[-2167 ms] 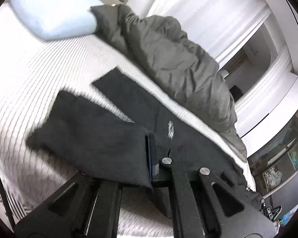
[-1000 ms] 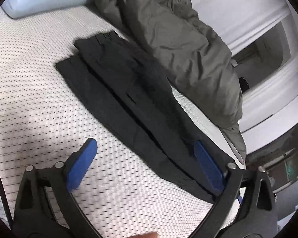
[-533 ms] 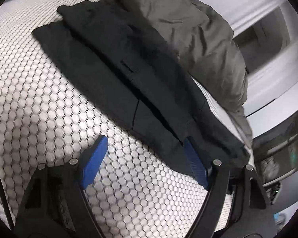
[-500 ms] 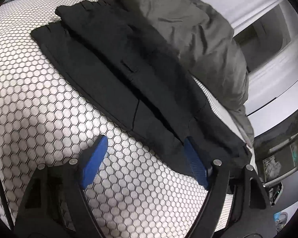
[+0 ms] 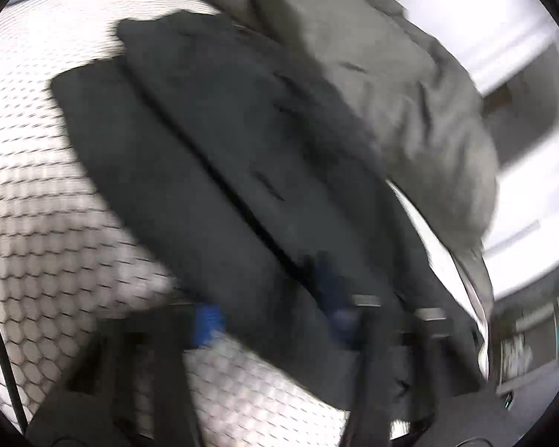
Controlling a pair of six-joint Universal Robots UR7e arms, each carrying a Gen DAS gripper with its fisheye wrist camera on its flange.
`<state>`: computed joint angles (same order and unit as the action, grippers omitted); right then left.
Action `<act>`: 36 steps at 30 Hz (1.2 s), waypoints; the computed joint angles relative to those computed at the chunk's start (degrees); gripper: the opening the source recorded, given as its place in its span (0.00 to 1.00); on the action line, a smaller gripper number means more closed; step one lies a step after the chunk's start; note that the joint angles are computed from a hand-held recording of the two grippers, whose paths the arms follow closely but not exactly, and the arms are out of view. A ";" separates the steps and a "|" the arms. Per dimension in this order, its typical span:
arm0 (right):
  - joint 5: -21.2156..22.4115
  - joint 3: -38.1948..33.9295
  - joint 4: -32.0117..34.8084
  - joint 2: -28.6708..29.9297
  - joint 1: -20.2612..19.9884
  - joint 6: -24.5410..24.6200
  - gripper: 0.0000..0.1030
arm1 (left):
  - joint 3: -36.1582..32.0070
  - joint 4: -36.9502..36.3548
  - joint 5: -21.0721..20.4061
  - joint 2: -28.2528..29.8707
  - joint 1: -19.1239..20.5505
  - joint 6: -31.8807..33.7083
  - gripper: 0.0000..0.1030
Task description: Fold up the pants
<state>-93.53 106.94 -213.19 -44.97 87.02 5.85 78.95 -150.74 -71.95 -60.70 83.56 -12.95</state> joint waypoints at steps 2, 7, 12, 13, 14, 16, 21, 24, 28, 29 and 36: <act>0.37 -1.53 0.52 1.35 -0.79 0.39 0.07 | 0.12 -2.01 -2.35 0.11 1.26 -2.33 0.06; 5.74 3.08 -5.20 -0.06 -1.83 -1.61 0.06 | 5.34 -7.22 0.17 -3.73 1.06 -0.92 0.02; 13.38 10.29 -10.10 -1.58 -4.66 -0.46 0.05 | 13.97 -9.04 0.93 -12.17 1.67 2.38 0.02; 13.35 11.18 -10.94 -1.64 -4.38 -0.89 0.04 | 15.81 -8.72 0.25 -14.39 2.10 2.81 0.02; 13.26 12.78 -12.44 -1.86 -4.27 -1.80 0.04 | 17.33 -8.91 -0.27 -16.06 2.53 3.27 0.02; 14.04 16.00 -15.45 -1.76 -4.12 -3.36 0.04 | 20.15 -8.76 -0.78 -19.39 3.37 4.49 0.02; 1.36 17.53 -15.48 -1.23 -0.02 -6.14 0.06 | 23.36 -6.53 -1.38 -24.77 4.92 2.89 0.08; -9.20 16.82 -19.92 0.08 3.86 -7.19 0.18 | 25.09 -6.38 1.50 -27.58 2.85 1.72 0.47; -22.77 14.30 -38.58 5.82 10.65 -15.58 0.49 | 27.99 -10.09 0.74 -29.82 0.44 2.49 0.78; -23.62 13.57 -42.06 7.01 11.85 -18.09 0.57 | 27.65 -8.44 -0.53 -29.84 0.10 2.84 0.80; -18.18 6.44 -31.78 9.50 17.22 -29.43 0.98 | 27.83 -7.18 8.61 -26.62 -7.72 8.76 0.99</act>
